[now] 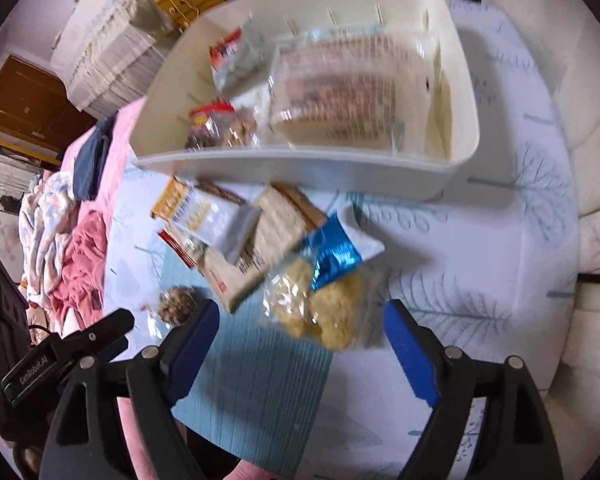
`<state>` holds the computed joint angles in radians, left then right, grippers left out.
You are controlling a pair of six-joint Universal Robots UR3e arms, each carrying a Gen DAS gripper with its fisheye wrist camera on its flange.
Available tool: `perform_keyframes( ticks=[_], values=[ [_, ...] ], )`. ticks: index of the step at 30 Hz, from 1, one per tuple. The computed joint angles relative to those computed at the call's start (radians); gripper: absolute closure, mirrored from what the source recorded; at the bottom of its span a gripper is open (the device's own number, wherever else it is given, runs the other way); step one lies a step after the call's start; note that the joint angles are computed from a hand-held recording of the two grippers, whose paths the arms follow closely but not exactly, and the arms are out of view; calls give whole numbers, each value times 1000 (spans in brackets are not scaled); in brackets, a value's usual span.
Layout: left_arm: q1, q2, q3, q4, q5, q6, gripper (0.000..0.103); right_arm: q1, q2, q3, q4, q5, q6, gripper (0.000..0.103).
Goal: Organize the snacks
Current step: 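Move the left tool to the round nut cake packet while the right tool approaches the puffed-snack bag, then grasp the nut cake packet with the left tool while the right tool grasps the clear puffed-snack bag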
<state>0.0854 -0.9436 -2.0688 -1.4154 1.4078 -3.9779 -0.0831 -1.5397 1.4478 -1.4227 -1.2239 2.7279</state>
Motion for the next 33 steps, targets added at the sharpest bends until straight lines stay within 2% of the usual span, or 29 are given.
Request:
perform_keyframes(
  ticks=[4,9,15,20,29,33],
  values=[
    [-46,-6,-72,111,58,-67,18,16,25,30,4,-31,34,18],
    [-77,-48,-132,205,99,-99,18,43,20,101,-78,-56,89,18],
    [-78,-95,-184,269,126,-113,18,97,31,164,-203,-104,207,18],
    [-91,-141,-205,321,144,-124,18,113,41,188,-242,-96,328,18],
    [-182,-191,-207,382,193,-201,18,193,22,256,-373,-154,385,14],
    [-248,-199,-207,400,246,-284,28,243,14,288,-433,-196,387,14]
  ],
)
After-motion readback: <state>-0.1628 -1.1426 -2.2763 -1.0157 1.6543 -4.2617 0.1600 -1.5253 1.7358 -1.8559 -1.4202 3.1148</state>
